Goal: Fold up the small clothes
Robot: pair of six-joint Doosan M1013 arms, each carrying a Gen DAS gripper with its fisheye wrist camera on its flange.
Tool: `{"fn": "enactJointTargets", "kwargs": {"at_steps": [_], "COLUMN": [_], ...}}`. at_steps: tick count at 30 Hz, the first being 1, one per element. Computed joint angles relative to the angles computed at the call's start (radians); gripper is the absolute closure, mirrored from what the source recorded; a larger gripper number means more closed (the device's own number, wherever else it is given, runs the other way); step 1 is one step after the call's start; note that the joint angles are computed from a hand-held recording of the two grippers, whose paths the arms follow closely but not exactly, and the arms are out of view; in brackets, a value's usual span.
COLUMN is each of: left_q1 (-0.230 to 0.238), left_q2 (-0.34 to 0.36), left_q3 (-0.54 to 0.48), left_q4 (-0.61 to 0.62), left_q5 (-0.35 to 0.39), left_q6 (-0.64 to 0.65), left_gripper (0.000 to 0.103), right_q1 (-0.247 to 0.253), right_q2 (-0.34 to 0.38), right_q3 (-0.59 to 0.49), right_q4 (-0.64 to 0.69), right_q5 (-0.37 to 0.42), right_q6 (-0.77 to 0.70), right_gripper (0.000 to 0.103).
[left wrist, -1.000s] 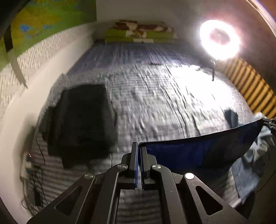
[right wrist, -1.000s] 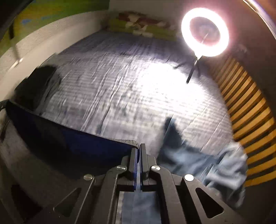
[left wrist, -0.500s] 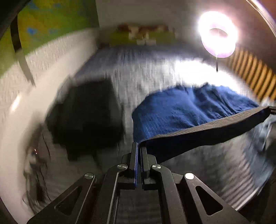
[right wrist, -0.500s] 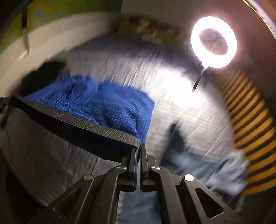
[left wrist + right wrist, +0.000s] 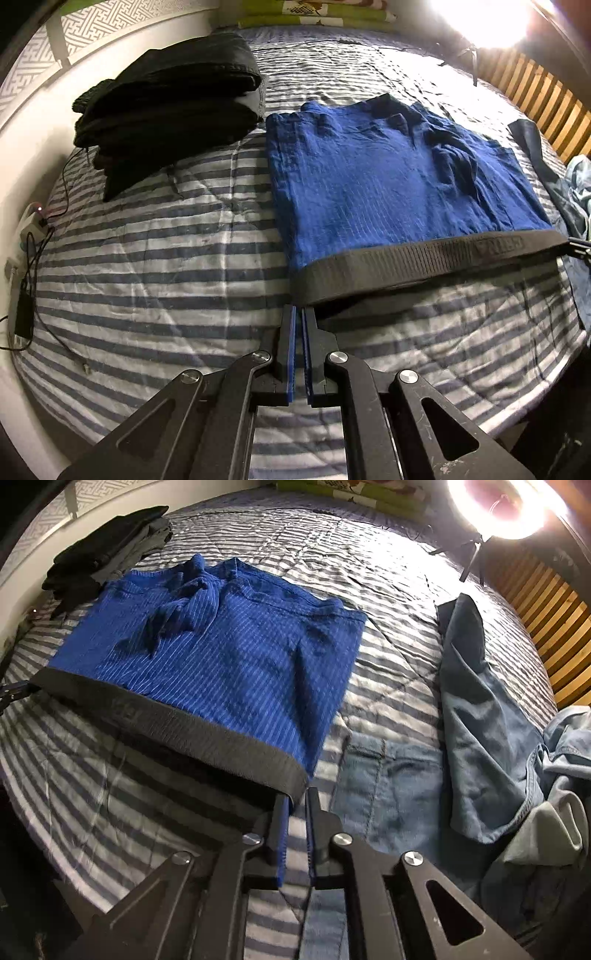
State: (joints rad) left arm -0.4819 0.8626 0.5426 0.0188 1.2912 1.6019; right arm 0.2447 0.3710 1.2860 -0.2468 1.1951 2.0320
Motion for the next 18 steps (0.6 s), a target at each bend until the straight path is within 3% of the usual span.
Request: {"fn": "enactJointTargets", "kwargs": {"at_steps": [7, 10, 12, 15, 18], "left_q1": [0.020, 0.032, 0.035, 0.038, 0.041], "left_q2": [-0.013, 0.000, -0.006, -0.007, 0.027], "left_q3": [0.019, -0.002, 0.008, 0.003, -0.081], "left_q4": [-0.055, -0.117, -0.139, -0.170, -0.169], "left_q5": [0.001, 0.023, 0.005, -0.005, 0.022], "left_q6": [0.011, -0.002, -0.008, -0.004, -0.032], "left_gripper": [0.095, 0.081, 0.066, 0.062, 0.062], "right_q1": [-0.034, -0.067, -0.085, -0.101, -0.122], "right_q2": [-0.072, -0.096, -0.107, -0.108, -0.114], "right_q3": [0.110, 0.156, 0.179, 0.190, 0.200], "right_q4": [0.042, 0.148, 0.205, 0.283, 0.381], "right_q5": [-0.097, -0.177, -0.224, -0.270, -0.329], "right_q6": [0.064, 0.094, 0.106, 0.078, 0.048], "right_gripper": [0.087, 0.085, 0.082, 0.081, 0.080]}}
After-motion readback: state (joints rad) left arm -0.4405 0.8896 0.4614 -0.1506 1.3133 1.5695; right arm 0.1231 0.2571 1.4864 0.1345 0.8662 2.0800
